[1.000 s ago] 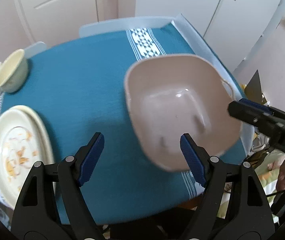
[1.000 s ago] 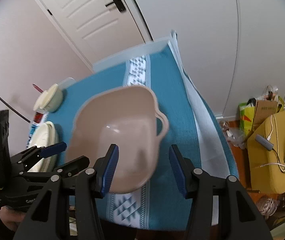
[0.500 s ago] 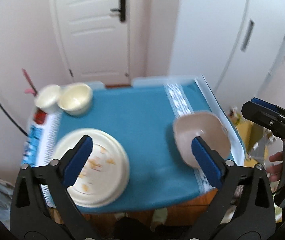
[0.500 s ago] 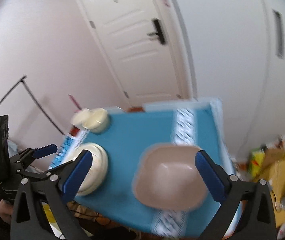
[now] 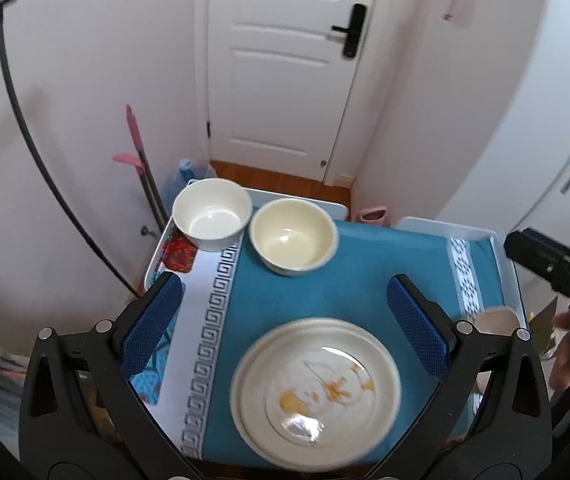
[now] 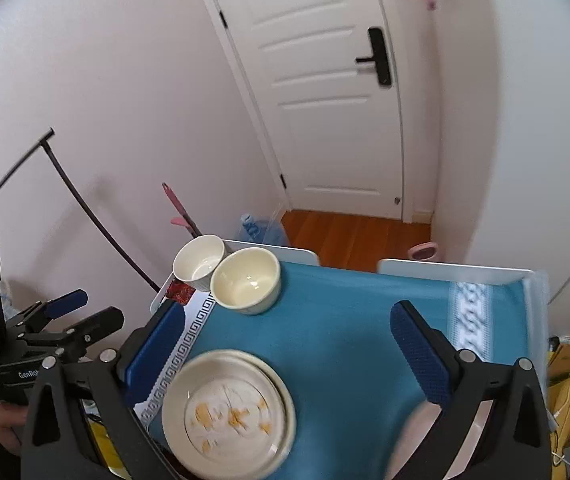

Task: Organize plates and bowls
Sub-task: 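Close the left tool on the cream bowl rim while the right tool grips it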

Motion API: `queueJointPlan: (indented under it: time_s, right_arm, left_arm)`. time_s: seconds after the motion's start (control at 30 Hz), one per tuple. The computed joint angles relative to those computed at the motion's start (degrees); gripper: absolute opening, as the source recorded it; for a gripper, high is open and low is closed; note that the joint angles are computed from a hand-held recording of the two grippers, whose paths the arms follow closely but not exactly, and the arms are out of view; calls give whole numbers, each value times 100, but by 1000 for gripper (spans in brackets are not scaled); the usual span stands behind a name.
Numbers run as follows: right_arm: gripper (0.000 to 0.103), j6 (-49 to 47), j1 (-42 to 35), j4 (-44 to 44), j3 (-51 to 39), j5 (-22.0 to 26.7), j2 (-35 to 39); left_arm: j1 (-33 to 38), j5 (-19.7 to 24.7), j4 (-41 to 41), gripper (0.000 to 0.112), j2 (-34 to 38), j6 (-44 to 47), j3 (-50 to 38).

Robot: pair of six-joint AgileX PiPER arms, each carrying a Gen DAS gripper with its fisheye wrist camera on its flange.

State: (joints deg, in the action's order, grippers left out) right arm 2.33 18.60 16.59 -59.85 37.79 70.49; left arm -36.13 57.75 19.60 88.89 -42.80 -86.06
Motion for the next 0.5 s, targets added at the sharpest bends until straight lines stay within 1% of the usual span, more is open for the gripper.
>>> queueJointPlan:
  time_s: [0.07,0.1,0.13,0.17,0.2,0.23,0.27,0.3,0.33,0.37,0.43,0.47,0.5]
  right_arm:
    - [102,284,237,-162,-373,-106,631]
    - [102,437,329,-264,-538,-134,917]
    - [102,676,442,-445,-752,-143,1256]
    - [102,813,514,-509,-946,-153,1590]
    - [99,802,531,-426,-1114,-177,1892]
    - [94,824,555,-351,-1318,-187,2254]
    - [90,874,584,-328,-1455,-179,2501]
    - [83,880,585,-267,-1625,-138,2753]
    - [80,885,592,-182,-1812,-105,3064]
    - [78,965,622,-207,-1933,-73,3254]
    - [68,1071,649,-245,-2145,-25,3628]
    - [65,1098,645,-212,-2277,31,3834]
    - [59,1111,642,-158,-2351,59,3976]
  left_arm:
    - [546,-284,-506,100,196,563,44]
    - [783,-400,-773,95,348,835,38]
    - [1015,-496,-1069,88,494,1136,32]
    - [1239,-579,-1393,86,727,1445,-7]
    - [1423,-610,-1656,82,943,1698,-78]
    - [1539,-655,-1850,77,1107,1866,-113]
    - [1684,-677,-2111,75,1335,2093,-198]
    - [1783,-685,-2321,71,1566,2274,-292]
    - [1806,-683,-2417,68,1732,2351,-379]
    - [1867,-695,-2541,66,1935,2487,-482]
    - [1936,-682,-2720,57,2291,2648,-692]
    - [1971,-672,-2817,55,2477,2729,-804]
    - [1983,-661,-2880,51,2592,2769,-872]
